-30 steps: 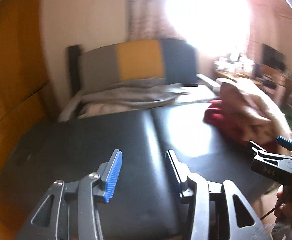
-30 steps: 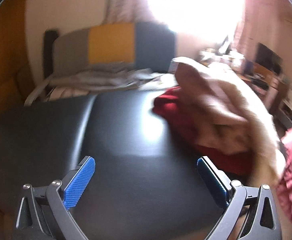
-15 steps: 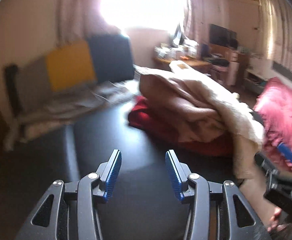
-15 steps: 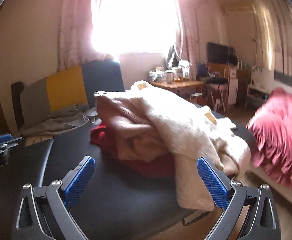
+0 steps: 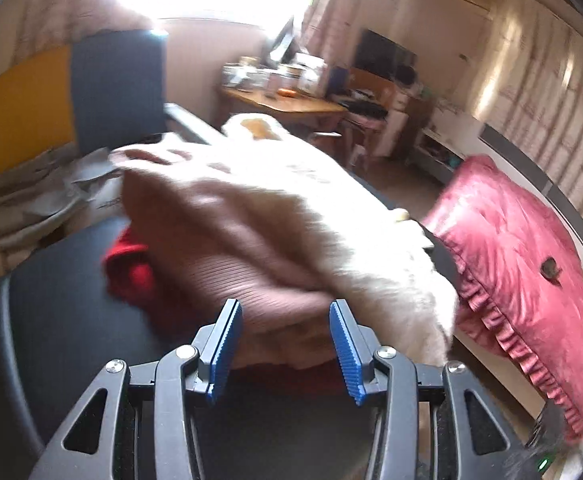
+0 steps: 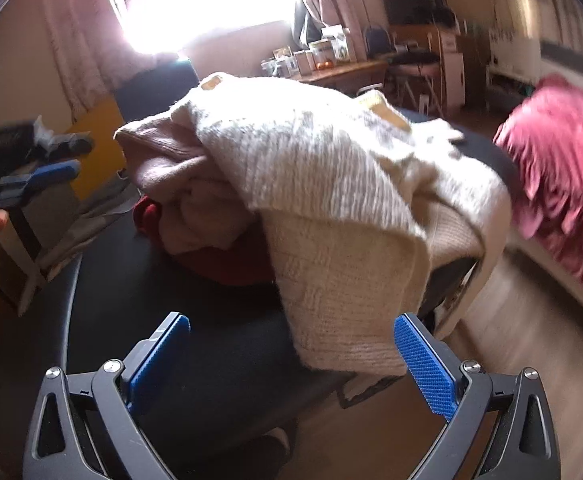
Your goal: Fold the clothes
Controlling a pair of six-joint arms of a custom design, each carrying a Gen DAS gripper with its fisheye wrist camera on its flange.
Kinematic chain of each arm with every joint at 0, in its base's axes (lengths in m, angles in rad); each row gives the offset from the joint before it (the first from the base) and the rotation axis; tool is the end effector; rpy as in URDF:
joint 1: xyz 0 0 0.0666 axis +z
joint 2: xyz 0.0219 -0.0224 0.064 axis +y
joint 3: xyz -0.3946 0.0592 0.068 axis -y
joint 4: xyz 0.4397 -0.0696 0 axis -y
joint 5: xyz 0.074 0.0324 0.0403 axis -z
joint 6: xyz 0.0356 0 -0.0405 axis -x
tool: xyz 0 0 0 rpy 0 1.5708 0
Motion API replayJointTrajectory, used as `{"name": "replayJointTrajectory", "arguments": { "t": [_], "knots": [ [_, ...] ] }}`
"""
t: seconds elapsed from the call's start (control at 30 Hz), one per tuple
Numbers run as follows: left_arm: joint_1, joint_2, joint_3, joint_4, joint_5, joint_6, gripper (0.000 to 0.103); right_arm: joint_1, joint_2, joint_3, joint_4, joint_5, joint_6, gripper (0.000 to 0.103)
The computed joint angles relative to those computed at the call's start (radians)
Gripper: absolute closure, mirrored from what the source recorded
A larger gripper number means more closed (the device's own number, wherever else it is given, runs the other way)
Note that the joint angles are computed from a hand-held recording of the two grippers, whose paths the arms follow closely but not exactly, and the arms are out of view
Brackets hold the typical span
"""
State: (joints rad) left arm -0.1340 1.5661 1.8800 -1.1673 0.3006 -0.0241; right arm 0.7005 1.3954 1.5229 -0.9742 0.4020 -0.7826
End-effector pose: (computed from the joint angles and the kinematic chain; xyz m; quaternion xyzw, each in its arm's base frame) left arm 0.5705 -0.0879 0.5798 0.1255 0.9188 -0.1591 0.3389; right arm 0.4119 0.3286 0.5068 0.1083 0.9127 0.0967 0.3820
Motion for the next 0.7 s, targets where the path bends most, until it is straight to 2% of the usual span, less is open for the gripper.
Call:
{"name": "replayJointTrajectory", "arguments": {
  "t": [0.17, 0.27, 0.37, 0.47, 0.57, 0.63, 0.67, 0.7],
  "knots": [
    [-0.101, 0.093, 0.083, -0.072, -0.078, -0.023, 0.057, -0.004, -0.032, -0.057, 0.027, 0.003, -0.027, 0.0],
    [-0.111, 0.134, 0.109, -0.104, -0.094, 0.018, 0.057, -0.011, -0.053, -0.089, 0.041, -0.01, -0.036, 0.0],
    [-0.104, 0.155, 0.11, -0.101, -0.081, 0.058, 0.057, -0.013, -0.062, -0.098, 0.043, 0.001, -0.014, 0.0],
    [-0.11, 0.169, 0.122, -0.085, -0.087, 0.066, 0.057, -0.018, -0.073, -0.111, 0.054, 0.004, -0.003, 0.0],
    [-0.114, 0.211, 0.174, -0.107, -0.087, 0.076, 0.057, -0.027, -0.08, -0.127, 0.056, -0.011, -0.028, 0.0],
    [-0.105, 0.212, 0.173, -0.097, -0.038, 0.078, 0.071, -0.03, -0.079, -0.129, 0.05, -0.017, -0.041, 0.0],
    [-0.101, 0.206, 0.166, -0.088, -0.006, 0.073, 0.086, -0.03, -0.077, -0.128, 0.043, -0.012, -0.043, 0.0],
    [-0.095, 0.199, 0.158, -0.081, 0.016, 0.068, 0.09, -0.029, -0.074, -0.125, 0.032, -0.003, -0.046, 0.0]
  ]
}}
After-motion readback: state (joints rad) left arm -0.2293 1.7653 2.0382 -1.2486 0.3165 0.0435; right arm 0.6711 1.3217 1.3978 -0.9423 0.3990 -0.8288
